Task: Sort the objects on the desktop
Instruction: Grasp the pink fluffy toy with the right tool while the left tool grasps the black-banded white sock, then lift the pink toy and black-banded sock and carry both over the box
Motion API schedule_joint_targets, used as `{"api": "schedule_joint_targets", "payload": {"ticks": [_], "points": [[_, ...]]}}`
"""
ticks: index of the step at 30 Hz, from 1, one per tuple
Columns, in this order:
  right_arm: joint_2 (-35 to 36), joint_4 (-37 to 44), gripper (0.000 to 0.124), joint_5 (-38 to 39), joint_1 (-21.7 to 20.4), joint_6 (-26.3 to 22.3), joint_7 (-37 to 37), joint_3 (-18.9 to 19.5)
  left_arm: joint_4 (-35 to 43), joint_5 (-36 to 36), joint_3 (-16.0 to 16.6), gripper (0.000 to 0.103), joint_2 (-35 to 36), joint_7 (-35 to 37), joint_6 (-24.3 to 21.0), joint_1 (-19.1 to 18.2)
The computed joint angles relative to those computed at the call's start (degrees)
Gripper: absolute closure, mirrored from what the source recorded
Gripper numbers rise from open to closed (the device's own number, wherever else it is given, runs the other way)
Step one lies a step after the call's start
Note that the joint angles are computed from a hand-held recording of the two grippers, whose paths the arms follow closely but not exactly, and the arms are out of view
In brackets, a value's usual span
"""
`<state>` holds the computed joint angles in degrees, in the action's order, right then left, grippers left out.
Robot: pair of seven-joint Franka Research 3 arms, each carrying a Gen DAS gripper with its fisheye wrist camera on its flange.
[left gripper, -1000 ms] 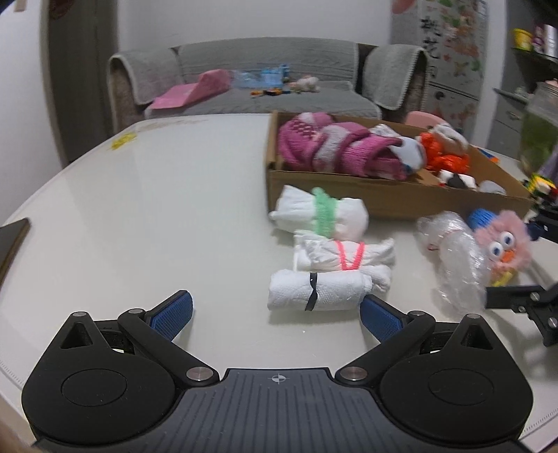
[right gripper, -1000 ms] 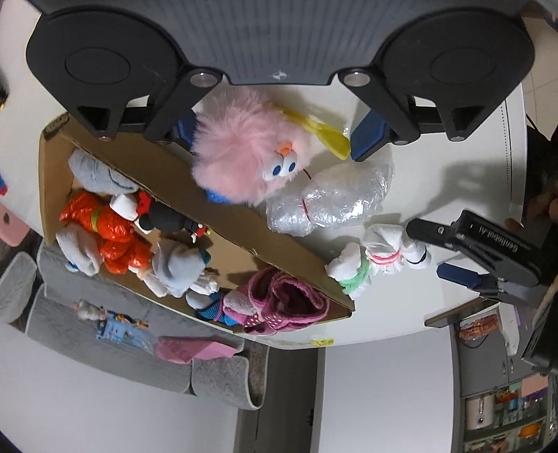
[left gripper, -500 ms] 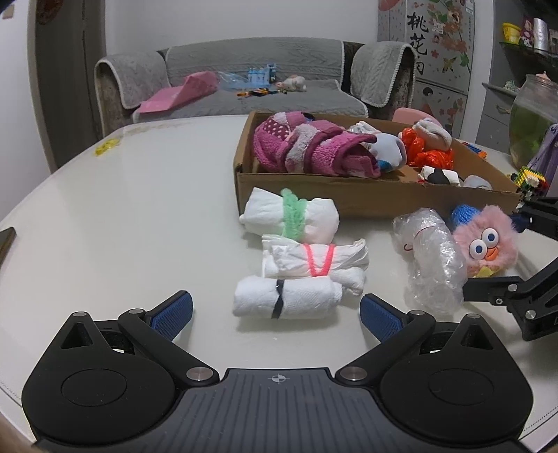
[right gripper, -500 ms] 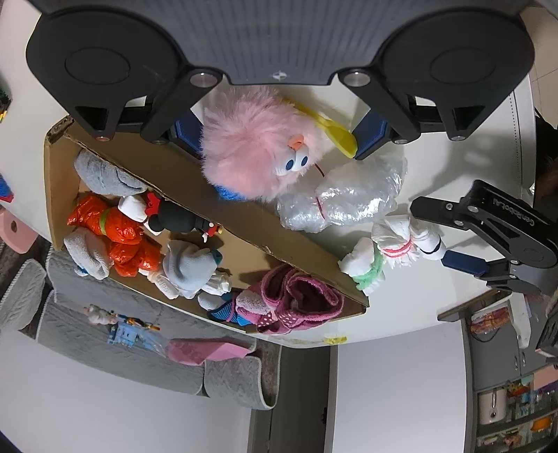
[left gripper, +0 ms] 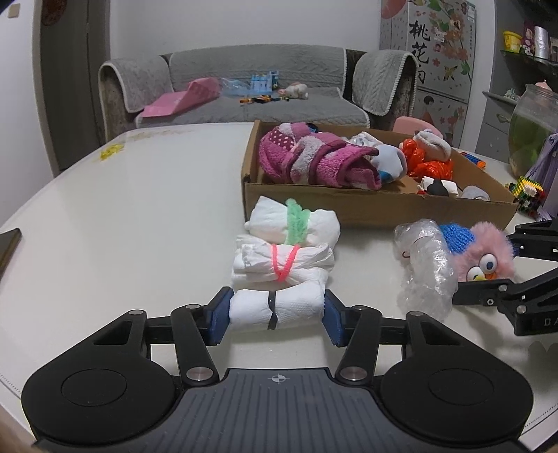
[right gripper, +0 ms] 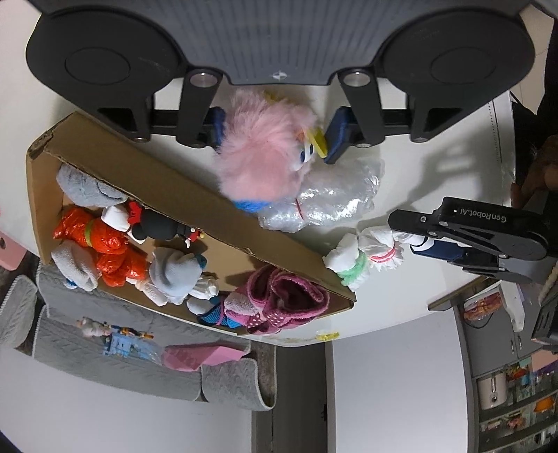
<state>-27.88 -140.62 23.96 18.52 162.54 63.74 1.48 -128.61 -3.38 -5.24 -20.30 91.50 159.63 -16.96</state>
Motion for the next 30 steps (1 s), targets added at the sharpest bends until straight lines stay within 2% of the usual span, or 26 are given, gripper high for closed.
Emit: {"api": "schedule_joint_targets", "payload": {"ticks": [11, 17, 30], "points": [[-1.9, -1.3, 0.081, 1.8, -0.2, -0.2, 2.5, -0.5, -1.6, -1.6, 1.3, 0.045, -2.9, 0.9, -1.3, -0.2], [-4.5, -2.7, 0.081, 4.7, 0.7, 0.4, 2.9, -2.4, -2.0, -0.8, 1.7, 0.045, -4.2, 1.5, -1.0, 0.1], [-7.5, -4.1, 0.081, 4.9, -2.4, 6.0, 9.2, -1.9, 4.3, -3.4, 2.0, 0.045, -2.0, 6.6, -2.4, -2.6]]}}
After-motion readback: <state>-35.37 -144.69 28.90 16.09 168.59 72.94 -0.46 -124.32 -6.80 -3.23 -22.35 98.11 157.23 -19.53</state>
